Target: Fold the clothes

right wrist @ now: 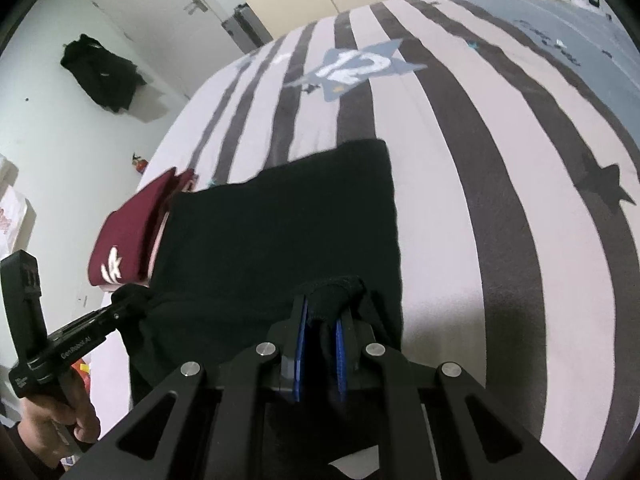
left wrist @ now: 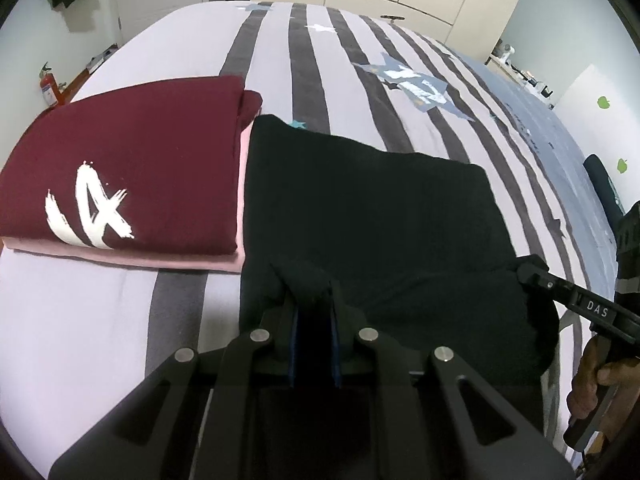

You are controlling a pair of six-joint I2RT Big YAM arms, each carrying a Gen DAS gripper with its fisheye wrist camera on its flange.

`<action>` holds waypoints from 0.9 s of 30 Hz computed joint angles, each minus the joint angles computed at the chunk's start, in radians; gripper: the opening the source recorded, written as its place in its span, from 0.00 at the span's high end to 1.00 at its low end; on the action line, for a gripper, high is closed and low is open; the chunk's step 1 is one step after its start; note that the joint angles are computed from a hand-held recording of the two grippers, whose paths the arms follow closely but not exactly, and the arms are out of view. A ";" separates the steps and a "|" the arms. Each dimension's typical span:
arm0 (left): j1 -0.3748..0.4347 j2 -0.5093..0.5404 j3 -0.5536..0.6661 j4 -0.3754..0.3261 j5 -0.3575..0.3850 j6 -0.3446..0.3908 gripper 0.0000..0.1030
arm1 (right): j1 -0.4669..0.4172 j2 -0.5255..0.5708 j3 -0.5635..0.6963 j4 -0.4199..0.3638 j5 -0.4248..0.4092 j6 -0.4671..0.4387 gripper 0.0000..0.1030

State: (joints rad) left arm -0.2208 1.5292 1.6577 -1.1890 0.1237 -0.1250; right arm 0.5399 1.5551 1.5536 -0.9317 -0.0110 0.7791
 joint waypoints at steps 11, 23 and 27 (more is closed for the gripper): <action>-0.013 -0.133 -0.106 0.057 0.008 -0.099 0.79 | 0.005 -0.054 -0.007 -0.025 -0.009 -0.021 0.74; -0.056 -0.315 -0.279 0.110 -0.017 -0.071 0.94 | 0.069 -0.170 -0.110 -0.010 0.106 0.013 0.58; -0.115 -0.374 -0.347 0.091 -0.030 -0.096 0.95 | 0.167 -0.180 -0.132 -0.024 0.132 0.023 0.69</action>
